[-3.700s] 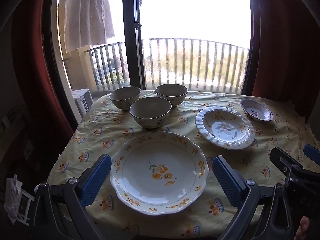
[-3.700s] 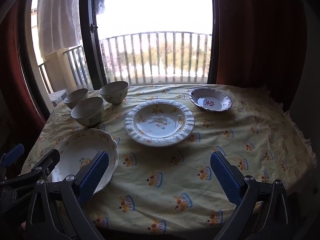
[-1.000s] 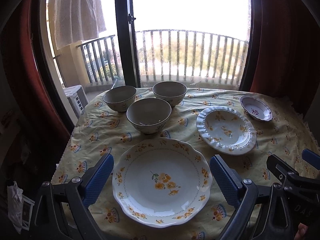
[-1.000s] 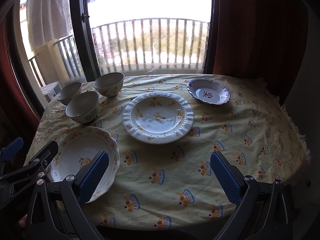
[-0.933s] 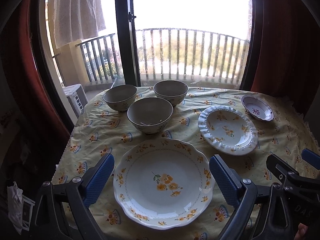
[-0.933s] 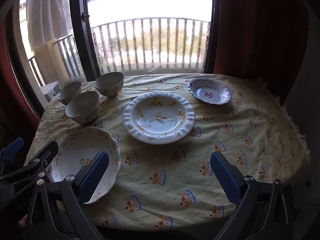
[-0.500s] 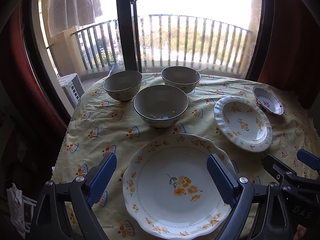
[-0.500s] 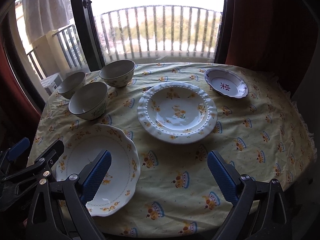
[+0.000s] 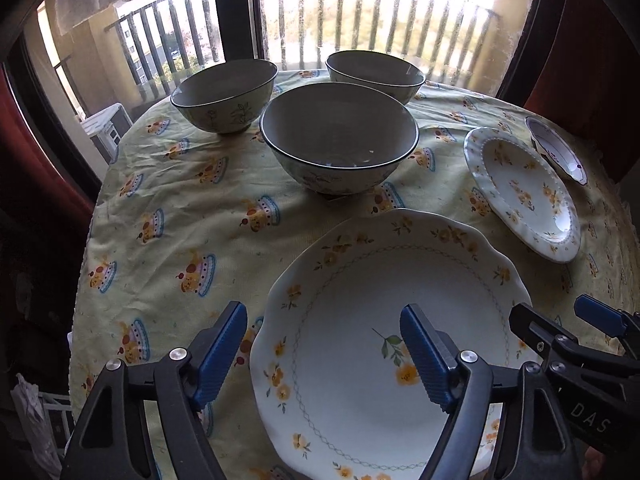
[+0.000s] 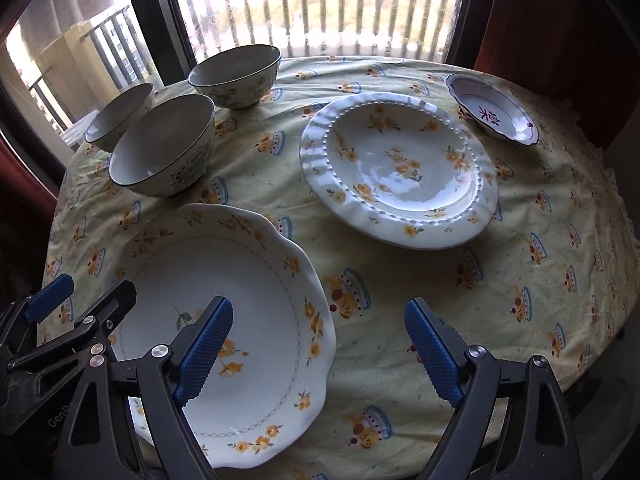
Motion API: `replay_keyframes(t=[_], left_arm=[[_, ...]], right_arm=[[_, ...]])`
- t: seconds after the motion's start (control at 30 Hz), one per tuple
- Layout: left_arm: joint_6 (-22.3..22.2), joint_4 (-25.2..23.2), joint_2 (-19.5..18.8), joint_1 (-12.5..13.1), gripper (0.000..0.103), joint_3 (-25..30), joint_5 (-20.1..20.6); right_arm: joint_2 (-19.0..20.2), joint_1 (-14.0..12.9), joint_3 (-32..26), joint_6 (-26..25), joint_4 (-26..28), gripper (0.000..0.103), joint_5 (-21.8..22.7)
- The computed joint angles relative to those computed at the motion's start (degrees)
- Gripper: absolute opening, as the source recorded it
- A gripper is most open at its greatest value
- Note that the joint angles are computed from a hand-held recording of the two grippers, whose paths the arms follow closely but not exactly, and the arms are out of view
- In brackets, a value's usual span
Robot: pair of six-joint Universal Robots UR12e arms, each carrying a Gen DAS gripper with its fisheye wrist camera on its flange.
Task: Organize plates and bowls
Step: 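Reach the right gripper to the large flat floral plate and grasp its rim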
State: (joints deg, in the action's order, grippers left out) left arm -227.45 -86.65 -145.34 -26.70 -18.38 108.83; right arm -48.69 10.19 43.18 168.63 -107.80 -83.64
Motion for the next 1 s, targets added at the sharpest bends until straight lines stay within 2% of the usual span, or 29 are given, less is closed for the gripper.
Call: replay_keyframes(t=[0.1, 0.2, 0.43, 0.57, 0.8, 1.0], left_arm=[[1.0, 0.5, 0.6, 0.6, 0.079, -1.8, -2.0], [2.7, 1.3, 1.0, 1.1, 0.074, -3.5, -4.5], [5.8, 1.9, 1.8, 1.8, 0.066, -6.0, -8.2], [6.8, 4.2, 2.7, 1.9, 0.066, -8.3, -8.8], [7.9, 5.2, 3.2, 2.0, 0.066, -9.3, -7.9], [7.0, 3.4, 2.0, 1.6, 0.067, -6.9, -6.4]], right_arm=[[0.6, 0.5, -0.8, 1.0, 1.9, 0.087, -1.3], [1.3, 1.0, -1.5, 2.2, 3.0, 0.086, -2.5], [2.3, 1.8, -2.0, 4.7, 5.8, 0.078, -4.0], [2.4, 2.2, -1.8, 5.5, 6.1, 0.076, -5.6], [2.6, 2.2, -1.7, 6.8, 6.2, 0.075, -5.9], [2.3, 2.1, -0.8, 6.2, 4.8, 0.074, -5.2]])
